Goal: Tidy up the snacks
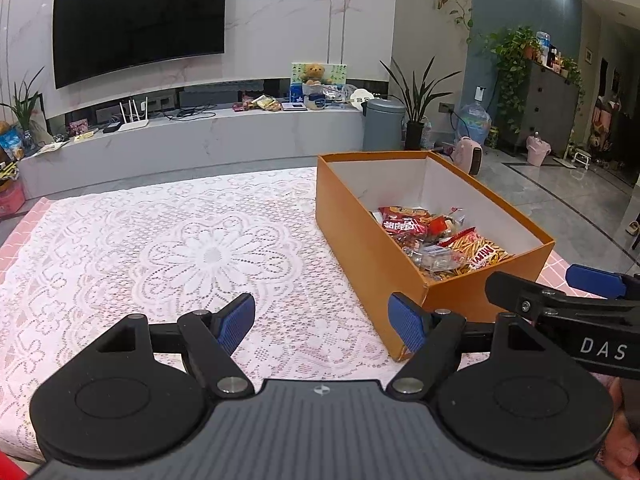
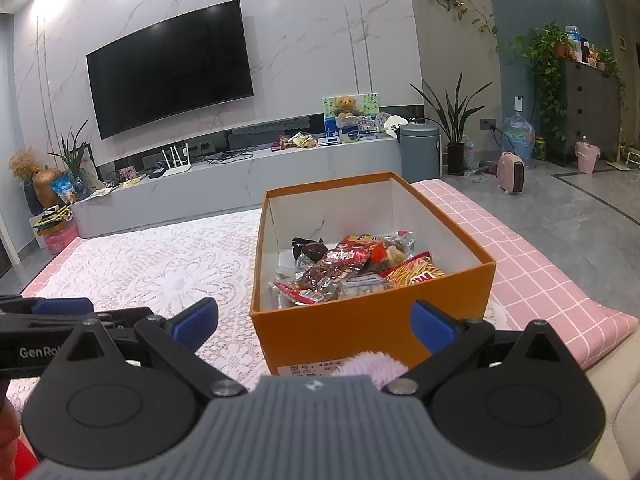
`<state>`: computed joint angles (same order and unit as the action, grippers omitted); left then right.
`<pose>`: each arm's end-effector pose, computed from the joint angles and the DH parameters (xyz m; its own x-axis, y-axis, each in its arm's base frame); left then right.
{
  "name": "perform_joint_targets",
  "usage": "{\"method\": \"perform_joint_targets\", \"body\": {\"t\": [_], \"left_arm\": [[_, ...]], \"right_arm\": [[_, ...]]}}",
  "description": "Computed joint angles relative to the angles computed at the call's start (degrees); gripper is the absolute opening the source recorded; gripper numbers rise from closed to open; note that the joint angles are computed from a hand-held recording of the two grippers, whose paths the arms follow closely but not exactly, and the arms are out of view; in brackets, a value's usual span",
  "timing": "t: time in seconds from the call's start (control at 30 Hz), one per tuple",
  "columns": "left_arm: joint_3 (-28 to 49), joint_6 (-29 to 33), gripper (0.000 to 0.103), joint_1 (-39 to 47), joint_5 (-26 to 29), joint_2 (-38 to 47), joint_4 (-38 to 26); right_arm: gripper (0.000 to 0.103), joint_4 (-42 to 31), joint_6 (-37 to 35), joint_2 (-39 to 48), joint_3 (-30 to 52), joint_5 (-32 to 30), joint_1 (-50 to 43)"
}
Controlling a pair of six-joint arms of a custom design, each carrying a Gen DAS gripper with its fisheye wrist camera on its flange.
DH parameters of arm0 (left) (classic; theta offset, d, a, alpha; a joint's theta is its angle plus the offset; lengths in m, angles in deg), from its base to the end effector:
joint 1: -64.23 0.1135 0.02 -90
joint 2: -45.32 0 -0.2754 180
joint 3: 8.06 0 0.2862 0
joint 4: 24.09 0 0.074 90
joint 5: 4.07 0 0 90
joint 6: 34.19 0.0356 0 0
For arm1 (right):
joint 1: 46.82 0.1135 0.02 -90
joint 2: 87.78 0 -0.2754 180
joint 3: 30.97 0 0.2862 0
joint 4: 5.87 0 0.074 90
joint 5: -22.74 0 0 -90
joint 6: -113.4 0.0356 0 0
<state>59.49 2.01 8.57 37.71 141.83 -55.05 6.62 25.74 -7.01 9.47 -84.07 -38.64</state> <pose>0.2197 -0.2745 0.1640 -0.5621 -0.1303 -0.8167 -0.1935 0.9808 -0.0233 0.2852 0.0514 0.1496 -0.4778 -0.0292 -0.8780 -0.3701 0.9131 0.1710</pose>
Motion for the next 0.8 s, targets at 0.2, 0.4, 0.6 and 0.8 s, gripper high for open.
{"method": "perform_joint_targets", "body": {"t": [0.2,0.4,0.6,0.8], "left_arm": [[1.01,-0.26,0.089,0.01,-0.16,0.95,-1.04],[1.36,-0.78,0.089,0.24,0.18,1.29,-1.86],[1.52,-1.24,0.089,0.48,0.35,1.36,-2.29],[1.29,-1.27,0.089,0.58,0.61,1.18,-2.05]], "right_arm": [[0.100,-0.78,0.02,0.53,0.67,-0.29,-0.03],[0.100,-0.97,-0.05,0.60,0.77,-0.39,-0.07],[0.100,-1.28,-0.23,0.78,1.07,-0.46,-0.15],[0.100,-1.22,-0.19,0.85,1.06,-0.43,-0.11]]}}
